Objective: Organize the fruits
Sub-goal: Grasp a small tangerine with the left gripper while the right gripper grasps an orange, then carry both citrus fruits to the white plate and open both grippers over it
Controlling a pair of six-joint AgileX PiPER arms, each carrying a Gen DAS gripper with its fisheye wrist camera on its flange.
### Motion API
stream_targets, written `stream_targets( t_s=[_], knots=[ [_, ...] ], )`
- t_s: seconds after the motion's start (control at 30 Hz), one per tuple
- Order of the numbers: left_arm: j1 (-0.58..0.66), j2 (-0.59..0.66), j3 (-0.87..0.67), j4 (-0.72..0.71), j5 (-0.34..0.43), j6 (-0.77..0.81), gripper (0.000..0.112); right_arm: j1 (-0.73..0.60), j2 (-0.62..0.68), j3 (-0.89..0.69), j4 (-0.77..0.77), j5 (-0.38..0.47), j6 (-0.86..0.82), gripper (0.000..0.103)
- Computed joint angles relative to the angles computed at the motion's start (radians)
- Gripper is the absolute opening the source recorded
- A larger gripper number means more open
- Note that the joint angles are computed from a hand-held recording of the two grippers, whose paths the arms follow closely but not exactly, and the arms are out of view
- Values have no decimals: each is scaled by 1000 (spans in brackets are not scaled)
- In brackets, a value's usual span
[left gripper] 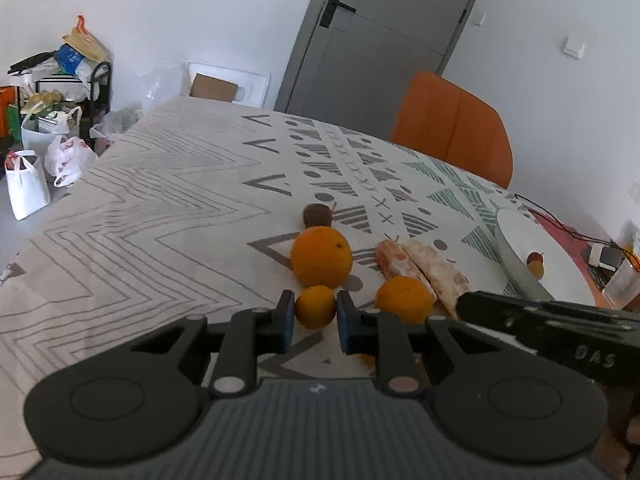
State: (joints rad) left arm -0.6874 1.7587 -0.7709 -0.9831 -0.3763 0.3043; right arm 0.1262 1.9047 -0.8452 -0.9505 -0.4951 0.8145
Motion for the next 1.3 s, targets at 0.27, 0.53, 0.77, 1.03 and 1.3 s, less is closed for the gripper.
stream_targets(
  t_s=[0.27,0.53,0.77,1.03,1.3],
  knots=[
    [10,-61,60,-62,-31,34,20,51,63,-71,13,33,-2,47],
    [7,-66,50,-75,-39,56,20,70,71,-62,133,44,-125,34],
    [-27,-50,-2,-118,-42,127,20,4,4,2,176,-13,-160,34],
    [-81,-18,-81,-187,-42,227,20,-81,-77,93,232,-73,-230,34],
    [-147,35,-197,-335,-48,410,20,-185,-108,139,218,-136,-230,34]
  ],
)
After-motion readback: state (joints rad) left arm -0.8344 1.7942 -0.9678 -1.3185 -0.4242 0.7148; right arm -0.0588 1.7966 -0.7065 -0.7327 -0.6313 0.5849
